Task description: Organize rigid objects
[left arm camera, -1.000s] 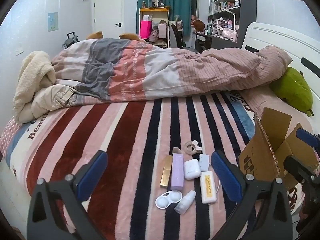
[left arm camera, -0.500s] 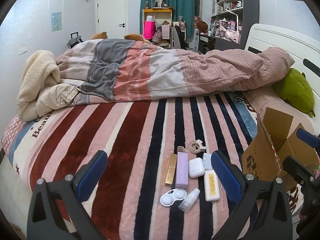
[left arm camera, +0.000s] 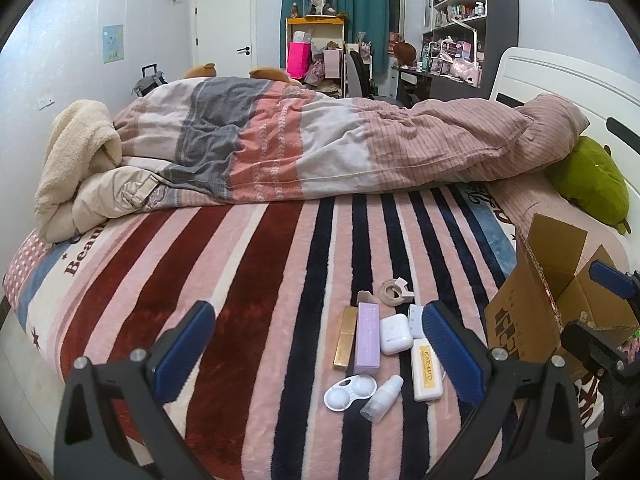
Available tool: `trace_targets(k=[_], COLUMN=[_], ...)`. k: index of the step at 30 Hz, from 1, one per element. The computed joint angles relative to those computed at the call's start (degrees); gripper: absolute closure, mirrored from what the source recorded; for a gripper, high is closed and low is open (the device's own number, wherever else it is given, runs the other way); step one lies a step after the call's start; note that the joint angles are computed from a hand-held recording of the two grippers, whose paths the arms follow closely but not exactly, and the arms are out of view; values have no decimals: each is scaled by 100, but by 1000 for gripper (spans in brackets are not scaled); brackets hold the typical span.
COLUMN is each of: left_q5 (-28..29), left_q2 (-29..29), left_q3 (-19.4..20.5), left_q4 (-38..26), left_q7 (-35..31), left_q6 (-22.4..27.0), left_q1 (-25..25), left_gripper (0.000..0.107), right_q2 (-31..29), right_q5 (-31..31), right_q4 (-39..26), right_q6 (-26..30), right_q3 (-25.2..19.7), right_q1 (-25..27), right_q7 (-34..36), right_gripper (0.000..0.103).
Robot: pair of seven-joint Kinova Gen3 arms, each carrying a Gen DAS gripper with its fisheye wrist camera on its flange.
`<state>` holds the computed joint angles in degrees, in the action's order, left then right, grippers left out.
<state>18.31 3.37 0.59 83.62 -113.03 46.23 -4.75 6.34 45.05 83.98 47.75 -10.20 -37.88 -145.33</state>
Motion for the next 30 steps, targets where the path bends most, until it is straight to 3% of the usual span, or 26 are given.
trace_targets(k=[12, 30], left_q5=[497, 485], left_q2=[-24, -42], left_q3=[-51, -38], left_q4=[26, 68], left_q7=[-513, -587], left_q6=[161, 172], left_q1=[-164, -102], left_gripper=[5, 5], right_q2=[59, -54], right_q5=[-26, 190], right_q4=[-56, 129], right_q6=[4, -40], right_q3=[19, -8], right_q1=[-62, -82], right_q7=[106, -258], right_gripper=[0, 0])
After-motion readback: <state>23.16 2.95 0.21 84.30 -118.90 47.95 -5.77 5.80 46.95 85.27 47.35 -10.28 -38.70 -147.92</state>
